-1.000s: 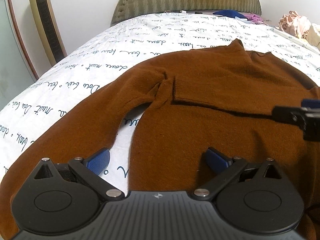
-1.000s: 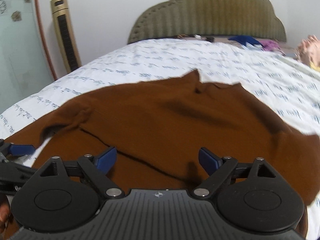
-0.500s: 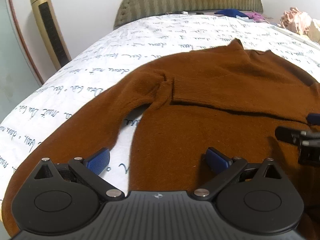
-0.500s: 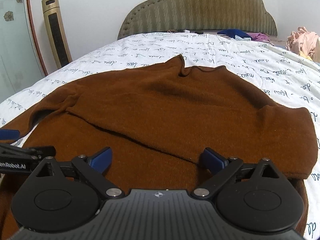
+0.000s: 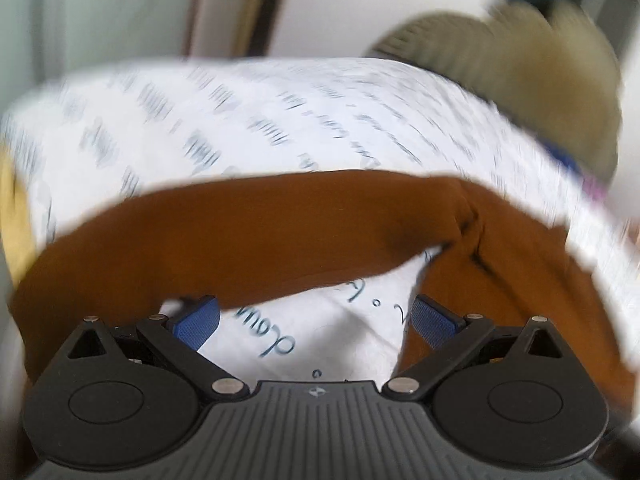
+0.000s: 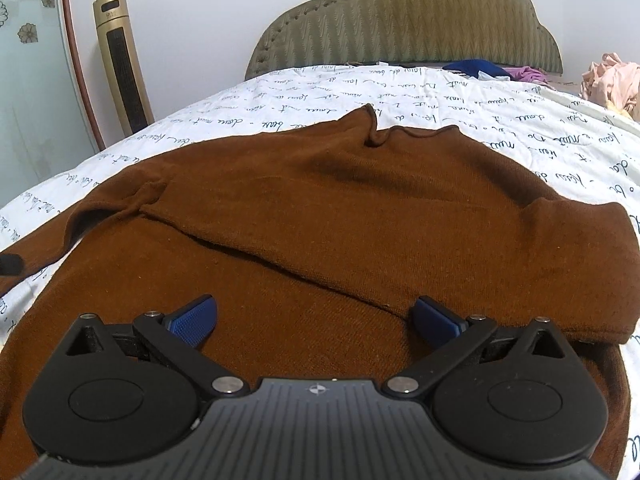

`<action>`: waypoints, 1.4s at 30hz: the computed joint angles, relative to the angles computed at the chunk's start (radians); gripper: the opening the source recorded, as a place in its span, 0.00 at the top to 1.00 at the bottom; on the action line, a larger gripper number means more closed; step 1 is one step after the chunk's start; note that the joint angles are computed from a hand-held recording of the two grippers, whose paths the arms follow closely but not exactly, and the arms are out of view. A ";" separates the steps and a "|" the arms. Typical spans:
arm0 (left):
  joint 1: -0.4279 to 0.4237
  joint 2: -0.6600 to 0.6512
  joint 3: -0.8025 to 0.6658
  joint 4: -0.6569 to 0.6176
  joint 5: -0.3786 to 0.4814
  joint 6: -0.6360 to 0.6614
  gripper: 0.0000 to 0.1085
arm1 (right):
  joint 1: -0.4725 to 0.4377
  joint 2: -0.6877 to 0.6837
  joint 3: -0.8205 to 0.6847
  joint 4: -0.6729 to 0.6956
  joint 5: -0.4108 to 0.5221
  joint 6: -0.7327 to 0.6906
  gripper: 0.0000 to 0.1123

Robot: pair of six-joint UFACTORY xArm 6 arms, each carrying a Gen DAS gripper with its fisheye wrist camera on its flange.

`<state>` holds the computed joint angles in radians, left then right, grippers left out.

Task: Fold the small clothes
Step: 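Grasp the other sleeve with the left tool, fold it across the body, release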

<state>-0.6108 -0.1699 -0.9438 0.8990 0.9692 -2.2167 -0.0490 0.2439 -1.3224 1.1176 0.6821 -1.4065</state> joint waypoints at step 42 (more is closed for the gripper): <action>0.082 0.551 -0.643 0.230 -0.160 1.009 0.93 | -0.076 0.008 -0.019 0.197 -0.054 0.061 0.09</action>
